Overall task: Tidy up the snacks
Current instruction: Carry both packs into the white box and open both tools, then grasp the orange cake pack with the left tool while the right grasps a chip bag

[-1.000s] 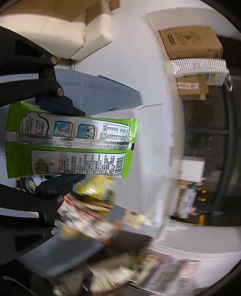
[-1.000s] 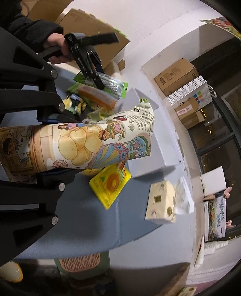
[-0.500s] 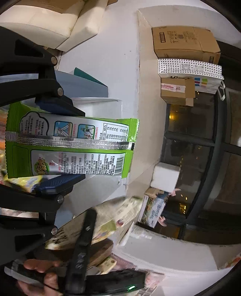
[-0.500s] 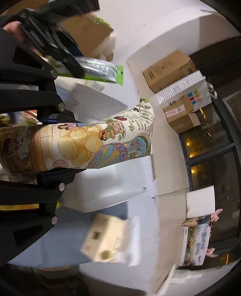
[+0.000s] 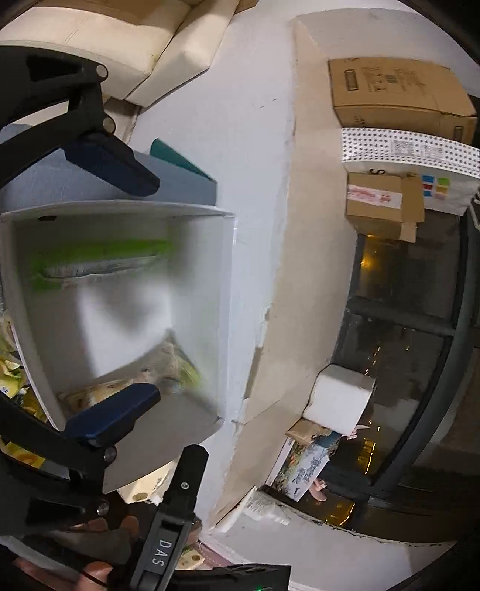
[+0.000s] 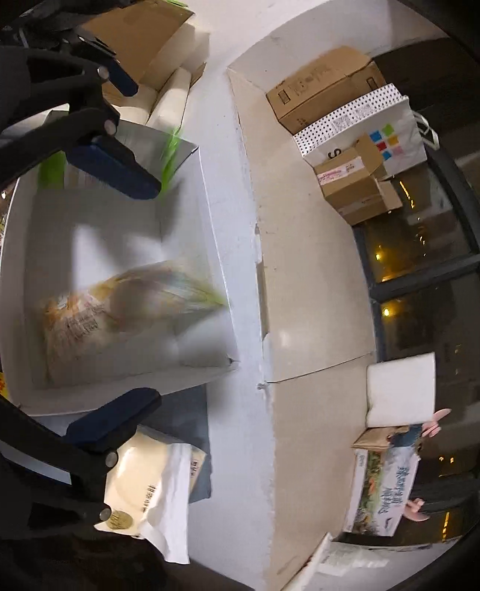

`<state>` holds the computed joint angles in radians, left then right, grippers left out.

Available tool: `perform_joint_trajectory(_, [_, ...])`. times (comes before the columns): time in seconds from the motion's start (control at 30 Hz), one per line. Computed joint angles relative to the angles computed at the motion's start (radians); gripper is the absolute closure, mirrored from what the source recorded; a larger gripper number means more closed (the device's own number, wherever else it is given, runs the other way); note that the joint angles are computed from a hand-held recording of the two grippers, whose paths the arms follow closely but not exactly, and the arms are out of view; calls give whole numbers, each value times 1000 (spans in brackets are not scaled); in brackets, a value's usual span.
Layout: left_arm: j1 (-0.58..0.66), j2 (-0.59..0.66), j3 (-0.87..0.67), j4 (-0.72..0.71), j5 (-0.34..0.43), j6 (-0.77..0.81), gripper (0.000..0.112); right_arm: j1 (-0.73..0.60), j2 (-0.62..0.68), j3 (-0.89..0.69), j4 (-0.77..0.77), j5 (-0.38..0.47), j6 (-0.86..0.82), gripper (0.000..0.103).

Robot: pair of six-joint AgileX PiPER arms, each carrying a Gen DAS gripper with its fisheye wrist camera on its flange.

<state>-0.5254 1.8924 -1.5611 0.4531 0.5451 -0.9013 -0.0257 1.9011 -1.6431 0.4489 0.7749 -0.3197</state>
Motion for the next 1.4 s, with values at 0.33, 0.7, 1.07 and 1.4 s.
perform_joint_trajectory(0.33, [-134, -206, 271, 307, 0, -244, 9, -49, -265, 368, 247, -118, -361, 0])
perform_joint_trajectory(0.7, [-537, -550, 646, 607, 169, -565, 9, -503, -774, 978, 661, 205, -876, 0])
perform_joint_trajectory(1.07, [-945, -672, 874, 750, 428, -992, 9, -740, -768, 1218, 605, 300, -996, 0])
perform_joint_trajectory(1.4, [-921, -685, 941, 749, 385, -1070, 9, -428, -493, 1173, 792, 54, -1024, 0])
